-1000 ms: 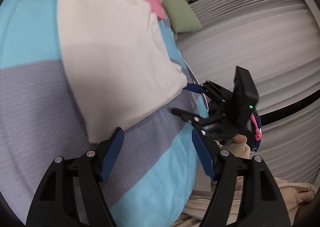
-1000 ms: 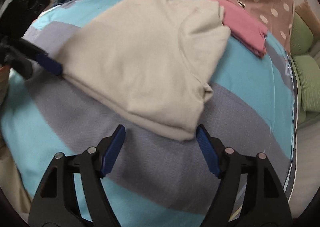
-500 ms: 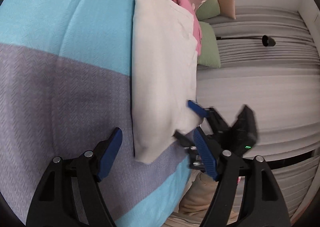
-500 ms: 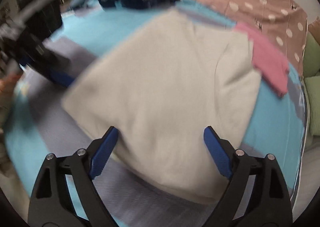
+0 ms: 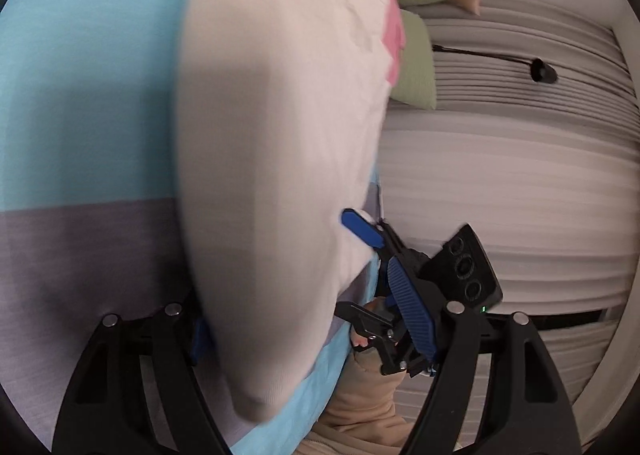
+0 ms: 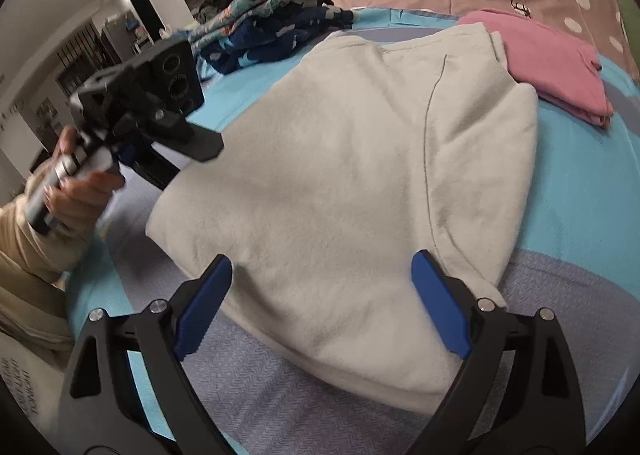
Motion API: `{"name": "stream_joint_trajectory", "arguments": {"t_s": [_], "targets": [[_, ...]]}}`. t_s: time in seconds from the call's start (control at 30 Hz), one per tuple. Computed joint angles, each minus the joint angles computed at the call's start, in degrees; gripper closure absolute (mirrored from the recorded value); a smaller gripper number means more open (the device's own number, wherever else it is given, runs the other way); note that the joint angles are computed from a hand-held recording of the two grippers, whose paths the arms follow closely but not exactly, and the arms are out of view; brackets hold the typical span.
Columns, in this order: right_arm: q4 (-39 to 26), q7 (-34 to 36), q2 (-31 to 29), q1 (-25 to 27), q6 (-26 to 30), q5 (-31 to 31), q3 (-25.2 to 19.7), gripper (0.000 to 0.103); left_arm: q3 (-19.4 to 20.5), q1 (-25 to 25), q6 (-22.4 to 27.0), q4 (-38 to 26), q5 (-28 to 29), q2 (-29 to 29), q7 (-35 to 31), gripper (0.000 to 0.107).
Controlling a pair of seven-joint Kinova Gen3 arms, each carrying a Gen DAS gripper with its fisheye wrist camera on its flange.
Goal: Fold small clothes
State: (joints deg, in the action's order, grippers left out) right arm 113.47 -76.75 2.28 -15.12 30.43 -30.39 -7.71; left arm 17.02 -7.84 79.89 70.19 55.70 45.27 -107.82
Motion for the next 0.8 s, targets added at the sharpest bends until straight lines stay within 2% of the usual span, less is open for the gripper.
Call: {"name": "stream_joint_trajectory", "arguments": {"t_s": [0.03,0.1,0.13,0.2,0.23,0.27,0.37,0.43,0.5,0.63,0.7,0.8], "targets": [[0.2,1.5,-0.2,1.7,0.2,-2.3,-0.9,0.011,0.5,-0.1,-0.4,0.8,0.9,0.1,-0.7,0.033],[0.7,5.5,-0.3,2.0,0.9,-7.0,0.5,0.011,2.3,-1.1,-0.4,3.5,4.9,1.3,-2.5,0.034],[1.1,7.9,-0.2,2.4,0.9,-9.3,0.6,0.011,2.6,-1.4,-0.1,4.8,7.1,1.9,-3.1,0.037],[1.5,12.2,0.0,6.3,1.3,-14.0,-2.1,0.011,3.1,-1.4,-0.7,6.7,8.7,2.2,-2.5,0.054],[1.5,13.8,0.1,9.0,2.6,-16.3,-3.5,0.011,1.8,-0.3,-1.3,7.1,8.1,1.7,-1.9,0.072],[0.9,14.6,0.5,11.7,4.9,-18.6,-4.4,0.011,0.9,0.4,-1.9,7.4,7.6,1.3,-1.8,0.080],[-0.2,15.9,-0.2,19.6,11.8,-25.2,-6.1,0.011,1.1,-0.6,-2.5,9.9,9.1,1.2,-2.3,0.088],[-0.7,12.9,-2.2,24.9,14.7,-26.3,-7.0,0.008,1.4,-1.3,-2.8,11.4,10.7,0.4,-3.7,0.089],[-1.6,8.2,-1.6,30.2,19.3,-27.3,-6.0,0.002,2.5,-2.8,-2.4,13.3,14.5,0.2,-6.1,0.090],[-2.8,-1.1,7.3,39.6,28.7,-31.9,-8.1,0.002,3.7,-4.6,0.2,15.7,22.3,1.3,-9.6,0.090],[-5.7,-5.7,12.4,39.3,33.3,-31.1,-7.1,0.002,3.7,-5.3,1.8,16.5,24.9,1.6,-10.6,0.090],[-10.6,-10.5,18.8,32.4,37.6,-31.8,-0.8,0.002,2.6,-5.3,3.1,17.5,26.1,1.1,-11.0,0.090]]}}
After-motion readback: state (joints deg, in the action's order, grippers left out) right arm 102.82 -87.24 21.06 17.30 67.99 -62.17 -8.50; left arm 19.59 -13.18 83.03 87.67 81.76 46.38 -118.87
